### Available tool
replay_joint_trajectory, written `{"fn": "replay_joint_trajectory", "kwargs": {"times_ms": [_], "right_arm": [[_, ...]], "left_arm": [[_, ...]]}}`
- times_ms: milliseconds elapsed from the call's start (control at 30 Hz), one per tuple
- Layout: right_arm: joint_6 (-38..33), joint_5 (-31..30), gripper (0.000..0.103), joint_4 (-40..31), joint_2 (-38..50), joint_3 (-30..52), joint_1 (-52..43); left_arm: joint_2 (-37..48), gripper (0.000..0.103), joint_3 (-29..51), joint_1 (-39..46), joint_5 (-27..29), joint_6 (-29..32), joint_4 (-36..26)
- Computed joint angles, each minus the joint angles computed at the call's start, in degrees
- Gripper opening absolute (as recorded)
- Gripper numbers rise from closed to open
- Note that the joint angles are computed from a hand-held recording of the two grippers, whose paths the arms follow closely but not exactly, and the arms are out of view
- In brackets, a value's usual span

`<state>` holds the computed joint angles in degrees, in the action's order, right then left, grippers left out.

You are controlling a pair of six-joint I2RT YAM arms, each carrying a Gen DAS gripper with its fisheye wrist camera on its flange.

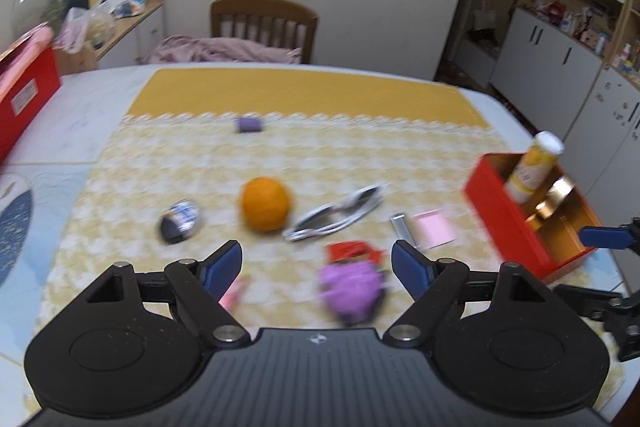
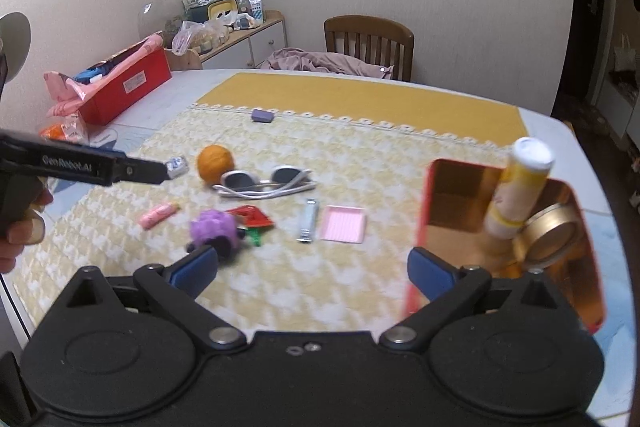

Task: Organize rigid objects
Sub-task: 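Grasp the purple spiky toy with the right tool while the left tool grasps the pink lip balm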

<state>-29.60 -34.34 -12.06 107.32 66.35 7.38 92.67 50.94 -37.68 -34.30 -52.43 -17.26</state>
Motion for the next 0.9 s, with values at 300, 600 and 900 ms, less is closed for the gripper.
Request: {"fn": "replay_joint_trajectory", "kwargs": {"times_ms": [300, 600, 900], "right_arm": [[9.52, 6.35, 0.103, 7.40, -1.32, -5.70, 9.35], [14.16, 13.95, 0.102, 9.64, 3.81, -3.35, 16.78], [19.37, 18.19, 0.092, 5.92, 11.66, 5.10, 20.59]], "left_arm": [[-6.45, 0.082, -14.27, 6.64, 5.96, 7.27, 9.13], [-1.44, 0.082, -19.29, 10.93, 10.35, 14.43, 20.93], [4.68, 0.081, -20.01, 12.59, 12.77, 18.44, 28.02]]}}
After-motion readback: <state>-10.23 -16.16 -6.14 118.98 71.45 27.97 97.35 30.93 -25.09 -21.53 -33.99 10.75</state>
